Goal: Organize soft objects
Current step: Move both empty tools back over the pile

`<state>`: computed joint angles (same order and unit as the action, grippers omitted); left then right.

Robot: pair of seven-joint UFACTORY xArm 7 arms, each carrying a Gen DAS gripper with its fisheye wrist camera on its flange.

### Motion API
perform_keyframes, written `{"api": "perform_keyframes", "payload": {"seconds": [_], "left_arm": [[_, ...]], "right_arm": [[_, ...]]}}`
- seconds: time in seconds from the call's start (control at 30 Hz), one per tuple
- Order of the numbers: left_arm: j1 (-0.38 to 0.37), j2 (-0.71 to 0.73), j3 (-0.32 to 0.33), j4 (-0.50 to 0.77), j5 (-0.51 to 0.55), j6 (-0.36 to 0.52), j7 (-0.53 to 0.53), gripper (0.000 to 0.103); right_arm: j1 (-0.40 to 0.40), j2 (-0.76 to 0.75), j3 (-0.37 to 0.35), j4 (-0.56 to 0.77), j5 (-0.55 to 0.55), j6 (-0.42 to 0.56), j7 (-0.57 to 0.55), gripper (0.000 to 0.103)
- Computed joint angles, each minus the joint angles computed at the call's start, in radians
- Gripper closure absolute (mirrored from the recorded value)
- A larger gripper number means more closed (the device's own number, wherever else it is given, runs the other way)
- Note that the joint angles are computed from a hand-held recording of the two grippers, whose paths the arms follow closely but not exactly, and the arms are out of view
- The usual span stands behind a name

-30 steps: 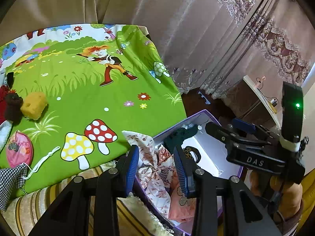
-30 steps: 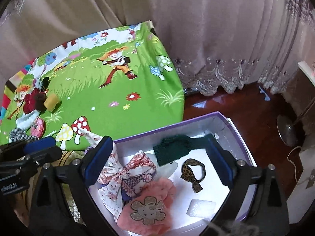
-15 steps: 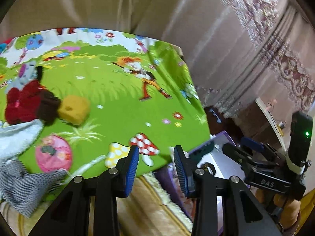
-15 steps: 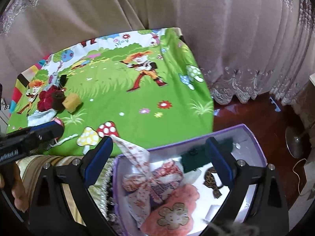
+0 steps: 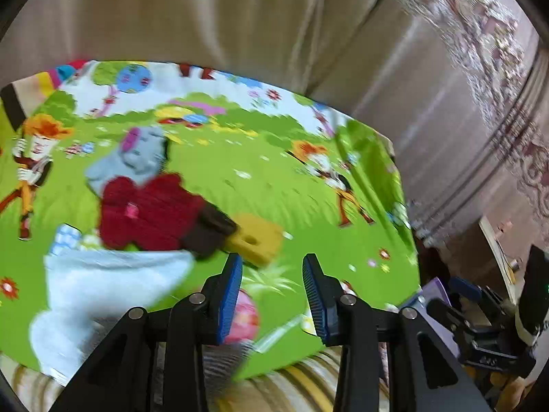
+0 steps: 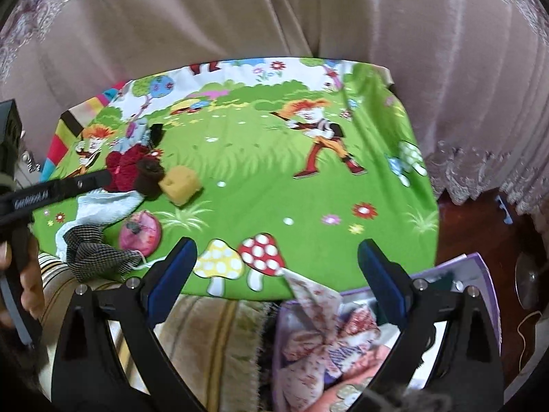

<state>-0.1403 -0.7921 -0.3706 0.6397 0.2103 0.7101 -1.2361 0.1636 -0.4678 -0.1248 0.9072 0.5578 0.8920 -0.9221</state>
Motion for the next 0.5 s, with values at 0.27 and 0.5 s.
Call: {"api": "perform_keyframes", "payload": {"seconds": [0.27, 0.5], "left_arm": [[0.035, -0.143, 0.074, -0.086, -0.019, 0.05, 0.029, 0.064], [0.071, -0.22, 0.123, -0.172, -0.079, 0.054, 0.021, 0.064]], "right_arm": [[0.054, -0.001, 0.045, -0.007, 0.014, -0.018, 0.001, 0.007], [0.112, 0.009, 0.075, -0.006, 0.035, -0.024, -0.001, 0.007]]}}
